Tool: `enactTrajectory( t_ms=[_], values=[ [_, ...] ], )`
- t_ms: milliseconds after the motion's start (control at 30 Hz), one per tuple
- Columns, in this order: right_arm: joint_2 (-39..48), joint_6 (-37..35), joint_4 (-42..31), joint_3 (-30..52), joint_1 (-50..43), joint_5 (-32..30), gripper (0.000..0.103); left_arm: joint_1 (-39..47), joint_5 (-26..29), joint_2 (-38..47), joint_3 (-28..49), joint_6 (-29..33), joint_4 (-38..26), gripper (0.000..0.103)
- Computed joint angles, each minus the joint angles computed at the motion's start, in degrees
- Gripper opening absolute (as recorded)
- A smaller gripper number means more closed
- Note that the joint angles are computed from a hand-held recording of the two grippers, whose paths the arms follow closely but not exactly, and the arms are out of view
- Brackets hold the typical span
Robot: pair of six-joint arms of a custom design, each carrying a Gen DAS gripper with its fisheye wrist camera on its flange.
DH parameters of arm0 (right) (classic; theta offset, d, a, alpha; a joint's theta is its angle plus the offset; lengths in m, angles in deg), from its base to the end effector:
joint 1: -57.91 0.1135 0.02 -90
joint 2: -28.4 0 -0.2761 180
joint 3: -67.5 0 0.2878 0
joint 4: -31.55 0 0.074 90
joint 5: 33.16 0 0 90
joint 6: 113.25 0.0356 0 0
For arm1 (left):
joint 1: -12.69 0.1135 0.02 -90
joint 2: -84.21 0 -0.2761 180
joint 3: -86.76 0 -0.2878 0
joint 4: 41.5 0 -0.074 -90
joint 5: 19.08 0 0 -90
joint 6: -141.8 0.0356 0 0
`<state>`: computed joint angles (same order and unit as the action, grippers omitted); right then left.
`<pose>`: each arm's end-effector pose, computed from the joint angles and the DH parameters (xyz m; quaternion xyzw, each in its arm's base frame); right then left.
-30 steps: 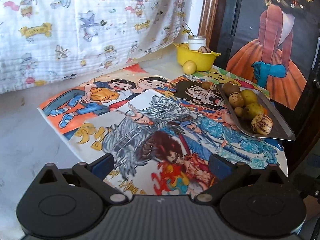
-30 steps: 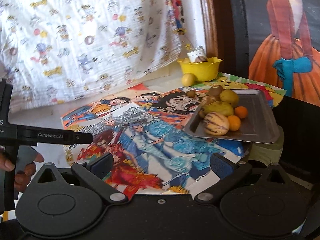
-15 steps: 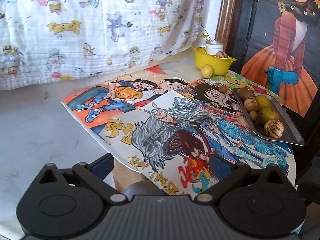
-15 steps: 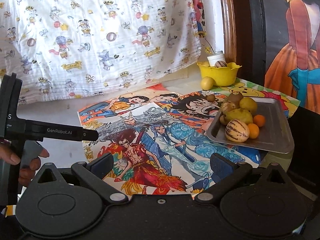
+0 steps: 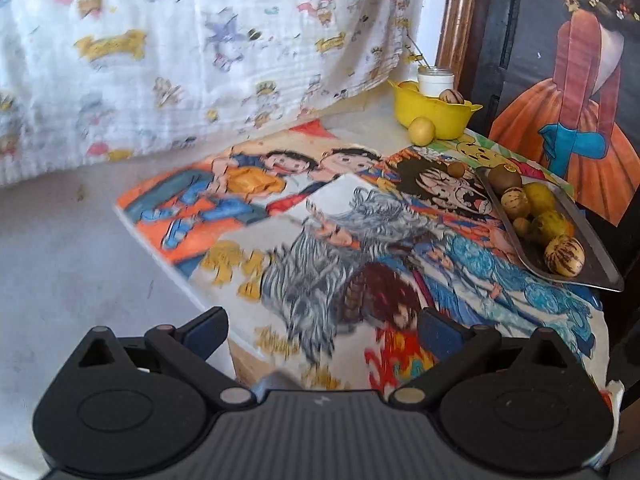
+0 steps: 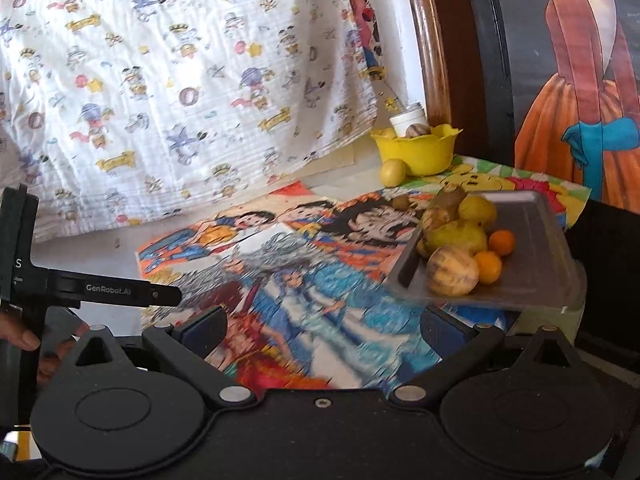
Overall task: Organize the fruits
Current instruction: 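Lift both open tools up and back away from the tray, then move the left tool to the lemon by the yellow bowl while the right tool reaches a small brown fruit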
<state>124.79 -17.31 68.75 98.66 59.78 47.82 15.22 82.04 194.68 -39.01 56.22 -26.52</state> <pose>0.2673 0.0143 0.0753 -0.0101 0.8555 0.1022 0.5074 0.3583 0.0090 0.0611 0.0549 0.9058 -0.0632 0.4153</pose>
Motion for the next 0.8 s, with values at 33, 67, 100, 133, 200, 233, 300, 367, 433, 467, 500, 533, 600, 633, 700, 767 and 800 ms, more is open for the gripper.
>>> enactTrajectory(
  t_ms=[33,67,100,133,200,233,300,367,433,467,500,533,600,633,700,767,800],
  values=[
    [-0.24,-1.01,-1.72,1.49,-0.62,-0.33,0.102,-0.33,-0.40,0.19,0.94,0.40,-0.23,0.103],
    [-0.32,-2.23,-3.41,3.20,-1.23,-0.64,0.102,-0.75,-0.85,0.44,2.00,0.80,-0.39,0.103],
    [-0.16,-3.51,-5.03,5.03,-1.72,-0.79,0.102,-1.11,-1.16,0.78,3.25,1.24,-0.63,0.103],
    [0.05,-4.77,-6.54,6.78,-2.02,-0.78,0.102,-1.42,-1.41,1.09,4.61,1.64,-1.03,0.103],
    [0.88,-7.26,-9.01,10.28,-2.49,-0.68,0.102,-2.05,-1.75,1.86,7.56,2.46,-2.14,0.103],
    [1.43,-8.54,-10.21,12.26,-2.70,-0.71,0.102,-2.41,-2.06,2.33,9.28,2.94,-2.78,0.103],
    [2.46,-10.37,-12.20,15.64,-3.23,-1.41,0.102,-3.06,-2.85,3.24,12.50,3.77,-4.14,0.103],
    [3.55,-11.72,-13.91,18.90,-3.72,-1.98,0.102,-3.71,-3.60,4.40,16.32,5.04,-5.98,0.103],
    [4.43,-12.68,-15.76,22.25,-4.34,-2.82,0.102,-4.36,-4.54,5.69,20.72,6.65,-8.43,0.103],
    [4.82,-13.01,-16.63,24.00,-4.87,-3.75,0.102,-4.59,-4.84,6.22,22.56,7.55,-9.17,0.103],
    [5.02,-13.32,-17.19,25.28,-5.38,-4.74,0.102,-4.71,-4.91,6.79,24.24,8.64,-9.60,0.103],
    [5.34,-13.74,-17.77,26.89,-5.99,-5.92,0.102,-4.86,-4.99,7.44,26.21,10.13,-10.04,0.103],
    [5.87,-14.58,-18.76,29.70,-6.75,-7.19,0.102,-5.18,-5.09,8.67,30.06,13.29,-10.81,0.103],
    [6.38,-15.05,-19.01,31.14,-7.12,-7.77,0.102,-5.38,-5.24,9.41,32.62,14.54,-11.90,0.103],
    [7.96,-16.04,-19.52,34.42,-7.92,-9.48,0.102,-5.69,-4.69,11.08,37.74,15.78,-14.07,0.103],
    [10.01,-17.20,-21.39,38.15,-8.51,-10.58,0.102,-5.90,-2.96,13.46,43.82,16.15,-17.04,0.103],
    [11.49,-18.20,-22.60,40.38,-8.84,-11.34,0.102,-6.03,-1.97,14.92,47.14,16.10,-18.96,0.103]
  ],
)
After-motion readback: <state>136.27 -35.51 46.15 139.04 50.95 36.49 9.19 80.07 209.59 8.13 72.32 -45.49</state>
